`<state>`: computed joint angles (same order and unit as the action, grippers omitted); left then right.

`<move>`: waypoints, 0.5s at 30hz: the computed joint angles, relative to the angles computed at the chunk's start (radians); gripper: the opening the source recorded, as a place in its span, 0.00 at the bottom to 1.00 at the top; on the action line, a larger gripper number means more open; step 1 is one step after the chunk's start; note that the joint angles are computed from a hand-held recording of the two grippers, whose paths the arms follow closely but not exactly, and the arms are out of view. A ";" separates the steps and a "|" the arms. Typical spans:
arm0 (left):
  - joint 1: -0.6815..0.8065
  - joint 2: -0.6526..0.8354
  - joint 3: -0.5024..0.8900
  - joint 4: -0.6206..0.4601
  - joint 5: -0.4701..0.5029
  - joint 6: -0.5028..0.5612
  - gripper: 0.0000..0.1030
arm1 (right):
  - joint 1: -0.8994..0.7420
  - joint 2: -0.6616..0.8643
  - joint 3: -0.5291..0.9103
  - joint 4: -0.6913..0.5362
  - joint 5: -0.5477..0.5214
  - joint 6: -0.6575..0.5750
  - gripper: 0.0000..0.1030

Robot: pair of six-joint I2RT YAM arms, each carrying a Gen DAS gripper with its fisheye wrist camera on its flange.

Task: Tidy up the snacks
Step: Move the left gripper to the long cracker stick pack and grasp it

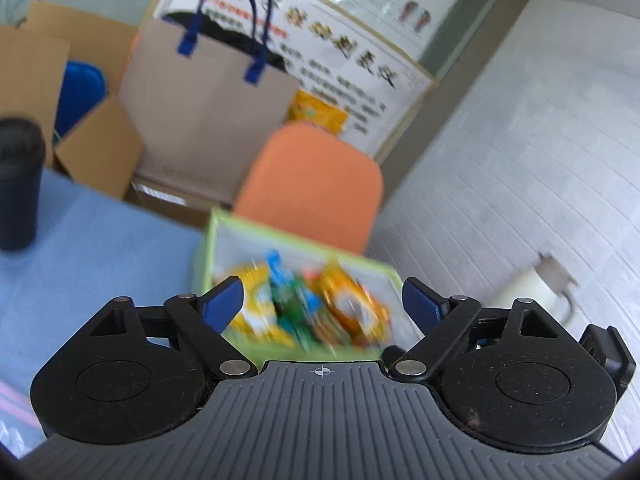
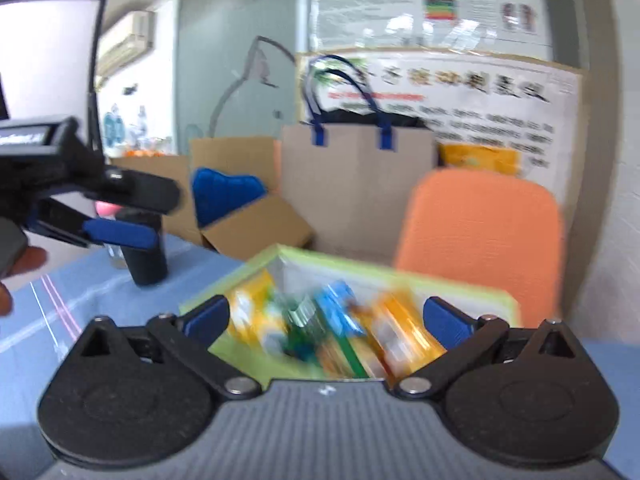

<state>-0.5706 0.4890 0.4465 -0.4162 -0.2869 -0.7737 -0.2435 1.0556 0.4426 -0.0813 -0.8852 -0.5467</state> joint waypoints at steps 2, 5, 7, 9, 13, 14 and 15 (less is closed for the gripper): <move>-0.126 0.023 -0.044 0.034 -0.050 -0.089 0.72 | -0.184 -0.022 -0.011 -0.155 -0.062 -0.157 1.00; -0.301 0.148 -0.101 0.143 -0.100 -0.219 0.70 | -0.479 0.060 -0.001 -0.377 -0.115 -0.435 1.00; -0.362 0.286 -0.122 0.258 -0.084 -0.284 0.67 | -0.647 0.168 0.011 -0.473 -0.121 -0.617 1.00; -0.415 0.430 -0.122 0.370 -0.060 -0.345 0.64 | -0.732 0.264 0.022 -0.506 -0.101 -0.721 1.00; -0.468 0.679 -0.042 0.529 0.013 -0.354 0.59 | -0.825 0.407 0.046 -0.525 -0.064 -0.881 1.00; -0.470 0.732 -0.003 0.542 0.029 -0.341 0.59 | -0.846 0.443 0.064 -0.554 -0.061 -0.932 1.00; -0.469 0.783 0.037 0.552 0.045 -0.321 0.59 | -0.849 0.459 0.070 -0.562 -0.061 -0.950 1.00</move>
<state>-1.0391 1.2721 0.4835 0.1354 -0.2418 -1.0942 -1.0920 1.5143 0.5128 -0.6430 -0.9460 -1.4964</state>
